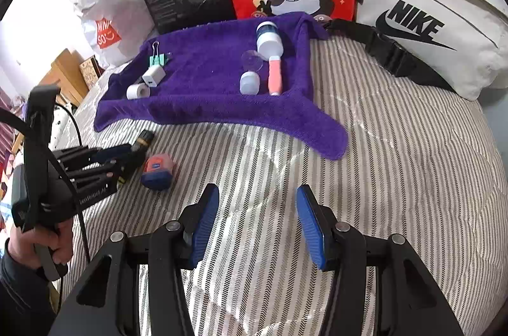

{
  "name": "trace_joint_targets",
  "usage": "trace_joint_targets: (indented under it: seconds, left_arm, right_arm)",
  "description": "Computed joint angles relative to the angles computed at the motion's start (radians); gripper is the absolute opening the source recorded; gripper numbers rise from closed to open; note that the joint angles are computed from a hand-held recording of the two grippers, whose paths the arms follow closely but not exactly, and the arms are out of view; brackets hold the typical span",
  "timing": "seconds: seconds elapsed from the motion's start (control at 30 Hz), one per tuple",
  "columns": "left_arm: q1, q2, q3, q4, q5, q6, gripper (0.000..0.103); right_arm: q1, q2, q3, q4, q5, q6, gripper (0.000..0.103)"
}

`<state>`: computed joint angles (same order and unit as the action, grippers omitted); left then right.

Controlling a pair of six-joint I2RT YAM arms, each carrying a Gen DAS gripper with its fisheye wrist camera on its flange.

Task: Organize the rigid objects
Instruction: 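Grasp the Grand Reserve bottle with the left tool while the right tool approaches the lip balm tin, then grasp the blue-lidded lip balm tin with the right tool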

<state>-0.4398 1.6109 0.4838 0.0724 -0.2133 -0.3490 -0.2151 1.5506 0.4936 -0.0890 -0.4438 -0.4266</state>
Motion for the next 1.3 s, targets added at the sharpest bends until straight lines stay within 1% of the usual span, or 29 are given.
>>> trace_joint_targets:
  seconds: [0.1,0.23,0.3,0.43,0.53,0.57,0.6,0.7,0.73,0.83,0.9,1.07,1.23,1.3]
  left_arm:
    - [0.006,-0.002,-0.016,0.03,0.007,0.018,0.022]
    - [0.049,-0.079,-0.09,0.024,-0.006,0.013,0.022]
    - [0.104,-0.145,-0.149,0.022,0.0,0.023,0.022]
    - [0.238,-0.256,-0.238,0.024,0.055,0.074,0.022]
    - [0.307,-0.293,-0.293,0.074,0.096,0.121,0.022]
    - [0.312,-0.296,-0.301,0.085,0.1,0.123,0.022]
    - [0.299,-0.287,-0.307,0.106,0.082,0.115,0.023]
    - [0.217,-0.269,-0.323,0.148,-0.017,0.088,0.023]
    - [0.209,-0.267,-0.328,0.162,-0.027,0.082,0.023]
    - [0.24,-0.285,-0.356,0.2,0.009,0.087,0.023]
    - [0.243,-0.287,-0.366,0.216,0.011,0.091,0.023]
    - [0.241,-0.286,-0.366,0.216,0.009,0.089,0.023]
    - [0.242,-0.281,-0.368,0.225,0.013,0.088,0.023]
    - [0.247,-0.292,-0.37,0.218,0.02,0.087,0.023]
  right_arm:
    - [0.034,0.004,-0.011,0.015,0.017,0.014,0.051]
    - [0.087,-0.002,-0.026,0.033,0.034,0.041,0.051]
    - [0.118,-0.011,-0.038,0.046,0.041,0.057,0.051]
    - [0.182,-0.023,-0.055,0.075,0.053,0.095,0.051]
    - [0.237,-0.031,-0.073,0.11,0.056,0.134,0.051]
    - [0.266,-0.033,-0.084,0.133,0.069,0.152,0.051]
    - [0.287,-0.032,-0.089,0.148,0.081,0.164,0.051]
    - [0.36,-0.022,-0.106,0.207,0.122,0.206,0.051]
    - [0.379,-0.014,-0.108,0.222,0.129,0.218,0.051]
    - [0.438,0.024,-0.102,0.264,0.153,0.255,0.05]
    - [0.476,0.053,-0.1,0.296,0.179,0.275,0.05]
    - [0.534,0.141,-0.1,0.398,0.238,0.3,0.05]
    - [0.566,0.203,-0.164,0.6,0.296,0.315,0.049]
    - [0.583,0.206,-0.164,0.605,0.324,0.314,0.049]
